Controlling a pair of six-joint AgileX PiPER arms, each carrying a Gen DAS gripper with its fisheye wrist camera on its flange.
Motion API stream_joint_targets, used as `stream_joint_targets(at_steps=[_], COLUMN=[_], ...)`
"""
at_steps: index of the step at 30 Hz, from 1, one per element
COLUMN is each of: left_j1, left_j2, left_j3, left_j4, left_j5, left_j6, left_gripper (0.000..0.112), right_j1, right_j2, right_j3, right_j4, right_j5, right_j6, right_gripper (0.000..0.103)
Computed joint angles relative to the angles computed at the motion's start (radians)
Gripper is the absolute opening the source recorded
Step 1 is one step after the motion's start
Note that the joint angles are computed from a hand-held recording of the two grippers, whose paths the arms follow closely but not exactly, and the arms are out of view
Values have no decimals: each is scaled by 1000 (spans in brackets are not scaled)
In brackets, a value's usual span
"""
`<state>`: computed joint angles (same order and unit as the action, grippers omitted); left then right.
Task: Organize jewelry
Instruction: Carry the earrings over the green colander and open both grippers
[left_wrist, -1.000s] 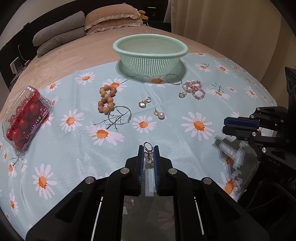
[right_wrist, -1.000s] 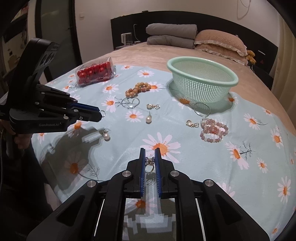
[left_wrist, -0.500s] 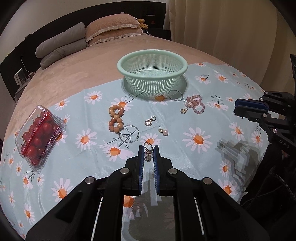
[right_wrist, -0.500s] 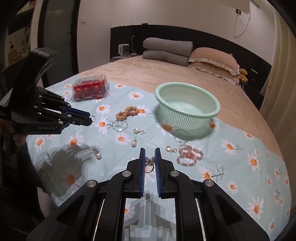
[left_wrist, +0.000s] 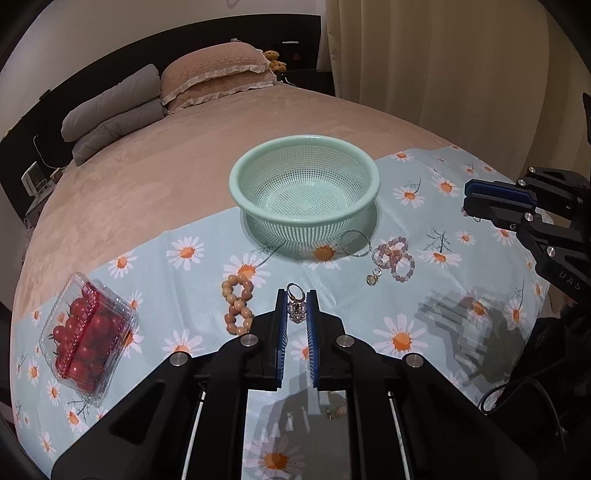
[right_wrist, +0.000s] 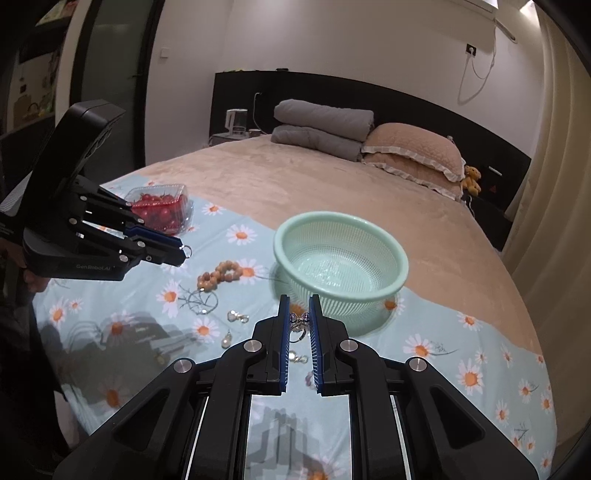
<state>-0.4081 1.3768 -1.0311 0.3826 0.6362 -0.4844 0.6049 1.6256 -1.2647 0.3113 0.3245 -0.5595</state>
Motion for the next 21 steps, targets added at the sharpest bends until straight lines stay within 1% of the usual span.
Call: stream_joint_targets(at_steps=[3, 7, 10, 15, 21], left_j1=[50, 73, 97, 139, 170], left_j2=[58, 168, 255, 394, 533], left_j3=[-85, -209, -301, -433, -563], left_j4=[-101, -98, -122, -219, -267], left_j5=[-18, 9, 11, -9, 17], left_j6=[111, 144, 177, 271, 344], left_gripper=[11, 11, 11, 11, 11], right_j1=[-21, -45, -54, -68, -83], right_j2=[63, 162, 248, 395, 561], right_j3=[-100, -242, -353, -533, -735], right_j4=[-5, 14, 14, 34, 7], right_j5=[22, 61, 88, 151, 231], right_j6=[-2, -28, -20, -21, 32], right_gripper=[10, 10, 10, 10, 10])
